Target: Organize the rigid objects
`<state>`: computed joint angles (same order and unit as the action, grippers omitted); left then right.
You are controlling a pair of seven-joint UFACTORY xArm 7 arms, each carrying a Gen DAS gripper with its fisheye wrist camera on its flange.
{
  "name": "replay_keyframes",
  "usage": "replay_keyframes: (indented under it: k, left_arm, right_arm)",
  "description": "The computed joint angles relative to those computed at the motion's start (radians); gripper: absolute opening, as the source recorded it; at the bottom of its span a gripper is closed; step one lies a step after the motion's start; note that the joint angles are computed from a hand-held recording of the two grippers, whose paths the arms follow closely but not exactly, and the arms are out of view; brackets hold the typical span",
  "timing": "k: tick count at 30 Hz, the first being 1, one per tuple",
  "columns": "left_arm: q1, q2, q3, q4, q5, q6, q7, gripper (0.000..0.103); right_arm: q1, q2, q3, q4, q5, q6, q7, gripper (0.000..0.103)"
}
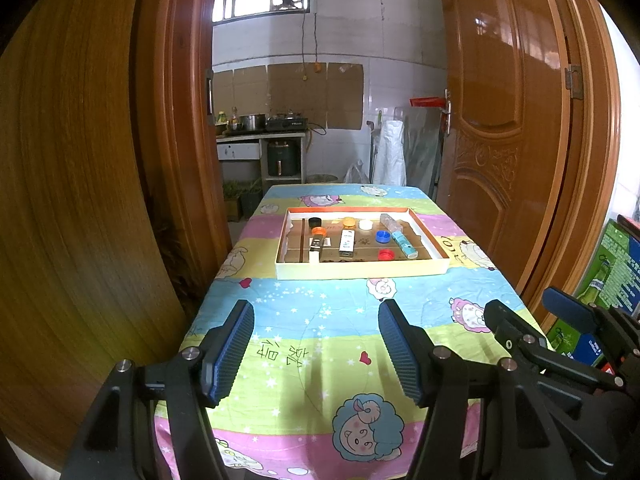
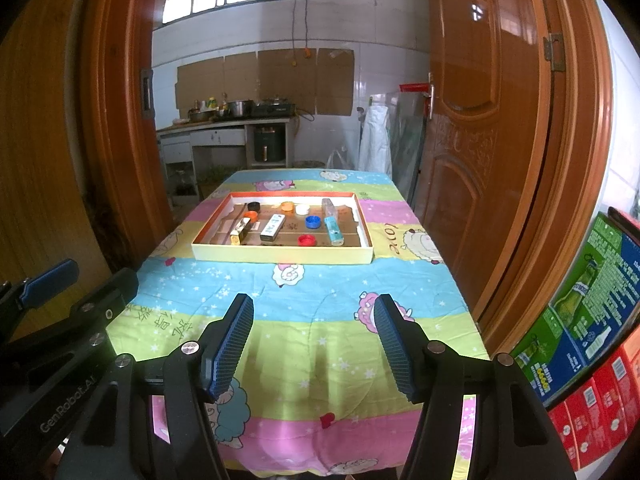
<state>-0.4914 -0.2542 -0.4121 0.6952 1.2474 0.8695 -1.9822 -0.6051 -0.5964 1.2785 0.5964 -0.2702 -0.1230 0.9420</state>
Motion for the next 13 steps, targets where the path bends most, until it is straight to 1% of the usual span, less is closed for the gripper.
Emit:
replay_keyframes:
  k: [8,13]
  left_arm:
    - [-0.005,0.012,0.001,0.006,-0.002,-0.006,-0.009,0.065]
    - [-0.014,0.032,-0.002,0.022,-0.005,0.007,-0.016,0.065]
  right_arm:
    - [-0.002,0.002,0.002,0.001,-0.001,0.001,0.002,0.065]
    - [-0.011,0.009,0.015,-0.001,-0.002,-0.004,0.005,0.065]
